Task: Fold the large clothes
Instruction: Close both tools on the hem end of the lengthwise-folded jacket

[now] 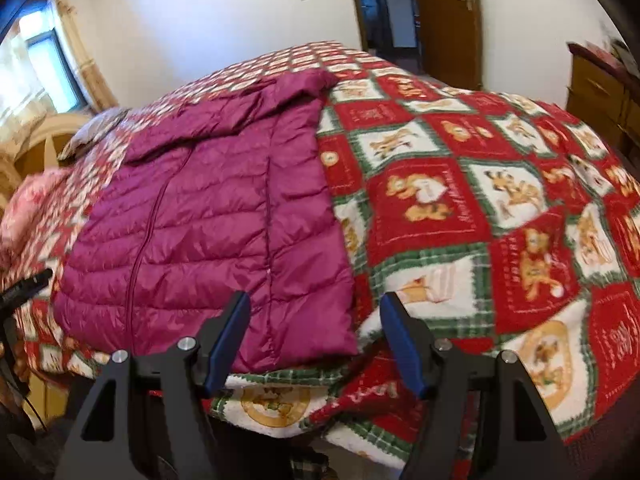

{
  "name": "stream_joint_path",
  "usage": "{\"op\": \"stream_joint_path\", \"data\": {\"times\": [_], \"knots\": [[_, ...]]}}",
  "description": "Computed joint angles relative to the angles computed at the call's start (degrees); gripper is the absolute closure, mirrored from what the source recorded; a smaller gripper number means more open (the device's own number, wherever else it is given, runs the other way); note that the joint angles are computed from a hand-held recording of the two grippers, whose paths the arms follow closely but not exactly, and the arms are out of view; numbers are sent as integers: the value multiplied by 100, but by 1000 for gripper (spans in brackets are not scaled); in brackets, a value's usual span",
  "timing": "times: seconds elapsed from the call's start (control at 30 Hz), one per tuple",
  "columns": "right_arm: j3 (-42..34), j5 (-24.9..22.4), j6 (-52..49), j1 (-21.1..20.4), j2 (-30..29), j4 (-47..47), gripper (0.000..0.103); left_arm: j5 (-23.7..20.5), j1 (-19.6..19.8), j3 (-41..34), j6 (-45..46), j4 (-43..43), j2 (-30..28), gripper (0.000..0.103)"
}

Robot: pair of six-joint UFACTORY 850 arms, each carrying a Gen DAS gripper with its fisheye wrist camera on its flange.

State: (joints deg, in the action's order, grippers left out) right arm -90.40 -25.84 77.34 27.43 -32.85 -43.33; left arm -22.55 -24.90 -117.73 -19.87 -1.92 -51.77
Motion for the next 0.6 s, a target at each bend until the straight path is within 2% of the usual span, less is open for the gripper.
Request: {"op": "stream_joint_path", "data": {"times": [0.1, 0.23, 0.3, 0.33, 0.4, 0.5, 0.53, 0.57, 0.6], "knots": [[-211, -140, -261, 34, -198, 47, 33, -125, 34, -72, 456, -380, -73, 34], [-517, -246, -1017, -22, -491, 743, 33, -381, 52, -287, 1276, -1200, -257, 34], [-625, -410, -1130, 6, -568, 656, 33, -882, 4, -721, 1114, -902, -534, 34], [-673, -487, -1259, 19, -599, 707, 33, -879, -44, -734, 891, -527, -541, 34], [-659, -412, -1548, 14, -589, 912, 33, -774, -66, -628, 821, -375, -469, 34], [-900, -688, -1830, 72, -774, 918, 32, -1031, -11, -799, 1200, -836, -587, 33], [-960, -752, -1804, 89, -829, 796, 36, -970, -32, -723, 1190, -796, -558, 32], [-1069, -832, -2017, 104, -902, 862, 45, -884, -61, -667, 1073, -637, -528, 32], [-1107, -743, -2334, 79, -949, 1168, 73, -765, -85, -570, 1049, -576, -481, 33]]}}
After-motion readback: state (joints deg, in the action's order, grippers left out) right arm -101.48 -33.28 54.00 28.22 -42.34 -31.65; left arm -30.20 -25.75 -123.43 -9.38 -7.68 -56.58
